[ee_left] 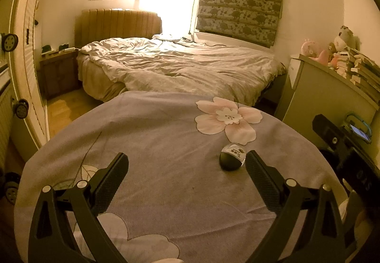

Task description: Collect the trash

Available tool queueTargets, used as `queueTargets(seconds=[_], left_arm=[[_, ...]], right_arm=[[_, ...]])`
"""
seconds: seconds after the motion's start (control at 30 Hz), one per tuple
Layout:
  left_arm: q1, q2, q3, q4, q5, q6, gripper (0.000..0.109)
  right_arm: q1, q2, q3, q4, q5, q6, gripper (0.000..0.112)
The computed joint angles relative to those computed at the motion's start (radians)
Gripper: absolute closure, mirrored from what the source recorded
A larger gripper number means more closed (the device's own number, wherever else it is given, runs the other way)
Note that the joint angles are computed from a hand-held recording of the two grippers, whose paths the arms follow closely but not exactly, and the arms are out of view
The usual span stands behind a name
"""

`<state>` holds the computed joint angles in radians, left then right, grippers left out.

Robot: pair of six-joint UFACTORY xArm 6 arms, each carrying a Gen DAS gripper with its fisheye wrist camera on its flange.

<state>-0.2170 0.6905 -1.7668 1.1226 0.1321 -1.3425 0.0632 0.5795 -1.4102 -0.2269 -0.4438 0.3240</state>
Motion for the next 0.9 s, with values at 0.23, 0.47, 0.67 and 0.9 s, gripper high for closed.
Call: queueTargets(seconds=[0.23,0.47,0.67,0.9], left_arm=[[-0.005,-0.003,-0.001,0.056,0.002,-0.048,0.011],[-0.008,-0.014,0.008,0.127,0.005,-0.115,0.011],[-0.012,-0.014,0.006,0.144,0.008,-0.13,0.011],[-0.012,-0.014,0.006,0.147,0.008,-0.133,0.011]], right_arm=[[-0.002,0.001,0.0,-0.006,-0.002,0.004,0.015],[0.0,-0.001,0.004,0.002,-0.003,-0.002,0.015],[0.001,0.0,0.004,0.004,-0.005,-0.003,0.015],[0.002,0.001,0.004,0.009,-0.006,-0.008,0.015]])
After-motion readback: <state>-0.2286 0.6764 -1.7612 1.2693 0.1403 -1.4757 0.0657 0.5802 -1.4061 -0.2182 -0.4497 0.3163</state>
